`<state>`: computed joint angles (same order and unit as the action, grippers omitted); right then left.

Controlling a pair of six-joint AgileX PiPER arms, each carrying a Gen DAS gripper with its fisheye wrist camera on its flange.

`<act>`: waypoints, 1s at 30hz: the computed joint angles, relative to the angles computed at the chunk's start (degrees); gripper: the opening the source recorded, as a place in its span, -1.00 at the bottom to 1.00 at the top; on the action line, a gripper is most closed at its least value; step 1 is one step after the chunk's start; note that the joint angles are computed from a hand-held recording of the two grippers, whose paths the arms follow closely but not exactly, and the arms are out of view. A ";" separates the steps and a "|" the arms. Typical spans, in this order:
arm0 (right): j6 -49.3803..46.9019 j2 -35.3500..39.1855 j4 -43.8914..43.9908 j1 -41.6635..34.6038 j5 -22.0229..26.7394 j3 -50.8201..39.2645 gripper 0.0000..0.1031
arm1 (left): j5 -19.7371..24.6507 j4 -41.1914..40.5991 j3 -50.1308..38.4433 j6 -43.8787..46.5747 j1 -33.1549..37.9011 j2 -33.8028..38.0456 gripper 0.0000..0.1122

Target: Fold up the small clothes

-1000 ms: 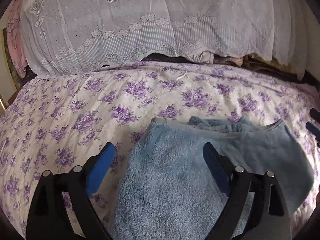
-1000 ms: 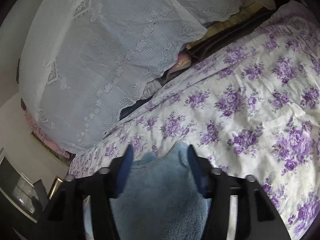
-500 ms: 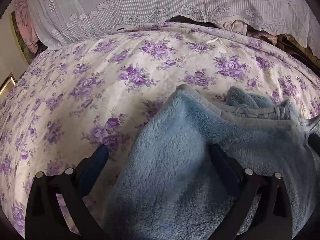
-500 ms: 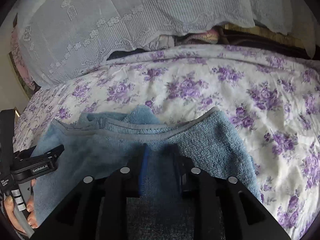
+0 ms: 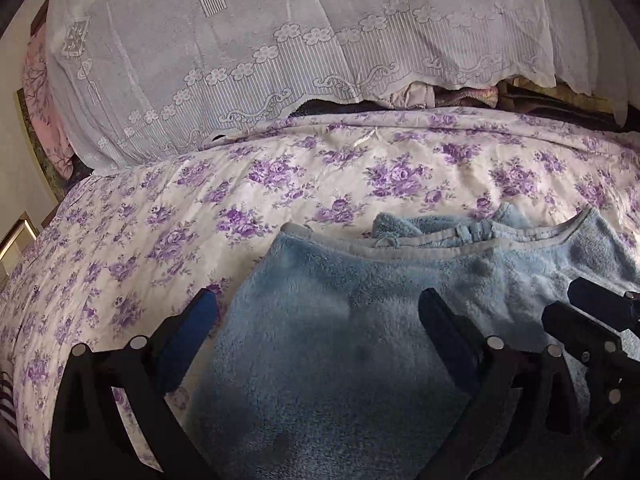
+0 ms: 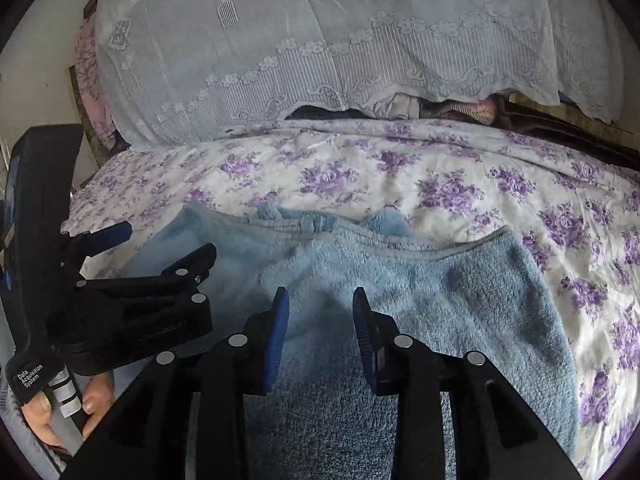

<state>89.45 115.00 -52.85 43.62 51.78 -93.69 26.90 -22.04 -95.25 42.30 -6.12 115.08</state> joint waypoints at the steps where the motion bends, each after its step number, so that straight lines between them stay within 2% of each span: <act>1: -1.69 0.69 2.78 -1.00 -0.74 -0.31 -0.28 | 1.17 3.87 -1.52 -3.06 -0.52 1.40 0.75; 3: -1.99 0.95 4.75 -2.32 -3.68 1.24 -0.27 | 3.06 10.30 -3.91 -7.98 -1.49 4.04 0.77; 4: -1.80 0.77 4.74 -2.36 -4.11 1.59 -0.27 | 3.39 10.46 -4.17 -7.96 -1.50 4.42 0.77; 9: 0.06 0.13 3.42 -1.95 -4.65 2.67 -0.27 | 0.92 8.55 -1.66 -5.94 -1.14 2.82 0.77; 13: 3.37 -2.15 1.14 -1.00 -4.60 4.69 -0.27 | -1.28 3.45 0.90 -1.81 -0.27 0.64 0.77; 25: 16.10 -11.09 -6.86 6.34 4.23 13.67 -0.27 | -0.46 -7.16 8.19 7.70 3.35 -5.49 0.77; 30: 20.86 -13.09 -6.78 7.64 5.51 18.14 -0.27 | -1.80 -6.10 12.10 8.15 4.10 -7.14 0.77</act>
<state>110.32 101.91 -59.63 51.27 57.29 -75.55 25.09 -28.14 -83.15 50.46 -2.01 107.93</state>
